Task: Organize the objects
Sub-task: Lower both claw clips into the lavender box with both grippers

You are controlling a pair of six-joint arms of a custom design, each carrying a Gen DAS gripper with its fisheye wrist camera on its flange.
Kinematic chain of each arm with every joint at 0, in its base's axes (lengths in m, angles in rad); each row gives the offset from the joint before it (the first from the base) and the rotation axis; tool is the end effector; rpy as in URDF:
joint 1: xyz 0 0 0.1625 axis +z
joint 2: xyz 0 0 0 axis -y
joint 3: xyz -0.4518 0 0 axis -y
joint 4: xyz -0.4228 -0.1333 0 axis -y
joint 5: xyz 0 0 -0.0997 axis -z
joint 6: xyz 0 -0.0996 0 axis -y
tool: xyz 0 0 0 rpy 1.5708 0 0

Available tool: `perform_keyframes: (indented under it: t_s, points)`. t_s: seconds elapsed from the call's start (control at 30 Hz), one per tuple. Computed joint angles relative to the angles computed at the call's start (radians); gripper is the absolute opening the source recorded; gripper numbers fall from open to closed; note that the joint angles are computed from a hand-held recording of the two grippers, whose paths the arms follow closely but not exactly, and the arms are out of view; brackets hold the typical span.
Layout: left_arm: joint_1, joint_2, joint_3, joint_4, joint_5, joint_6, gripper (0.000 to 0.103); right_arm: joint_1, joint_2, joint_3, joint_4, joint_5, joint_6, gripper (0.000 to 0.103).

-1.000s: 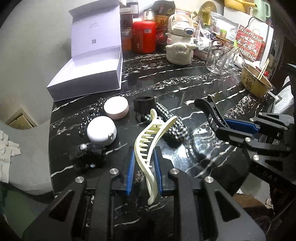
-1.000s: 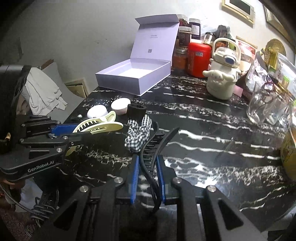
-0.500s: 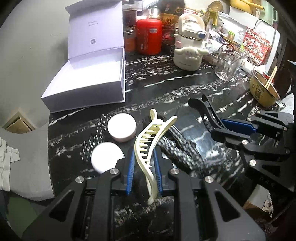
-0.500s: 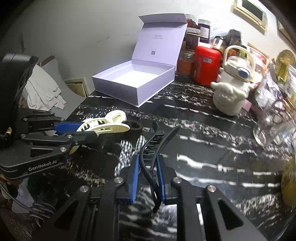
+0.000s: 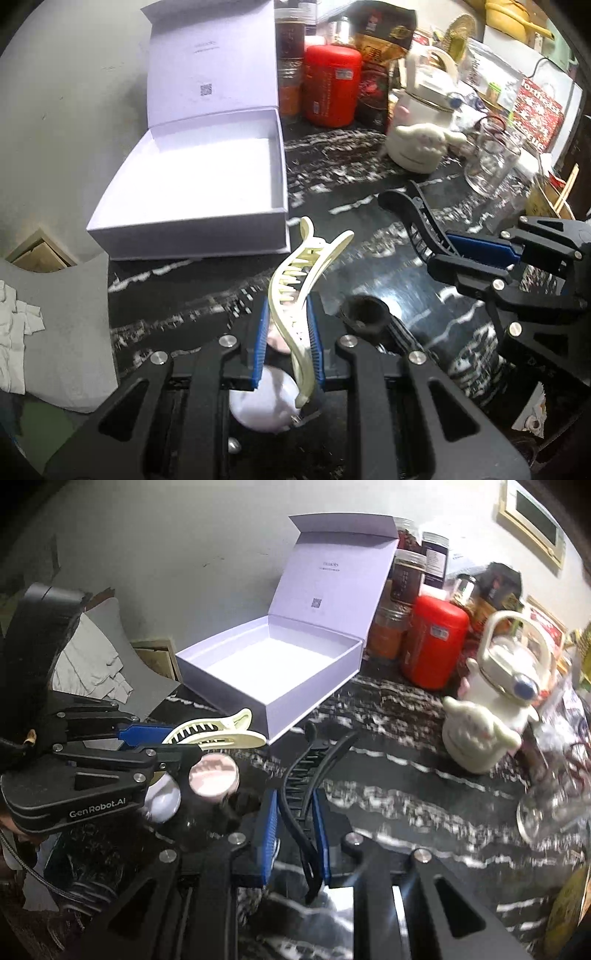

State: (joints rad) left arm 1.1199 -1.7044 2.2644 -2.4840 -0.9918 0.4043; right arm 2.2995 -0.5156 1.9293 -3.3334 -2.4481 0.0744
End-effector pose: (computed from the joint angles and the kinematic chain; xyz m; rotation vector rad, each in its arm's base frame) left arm -0.0142 -0.4602 0.3420 0.9281 2.3613 -0.4696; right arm 0.4250 -0.3910 -0.0581 0.5686 -2.2773 0.8084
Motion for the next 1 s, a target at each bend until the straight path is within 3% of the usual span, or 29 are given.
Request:
perform_keyframes:
  t_s: [0.57,1.0]
  points:
    - [0.074,0.183,-0.164,-0.091,-0.004,0.019,0.019,-0.076,0.048,-0.174,-0.01,0.072,-0.24,0.019]
    - [0.113,0.295,-0.278,-0.177,0.016,0.015,0.019,-0.112,0.102,-0.329,0.007,0.116,-0.343,0.019]
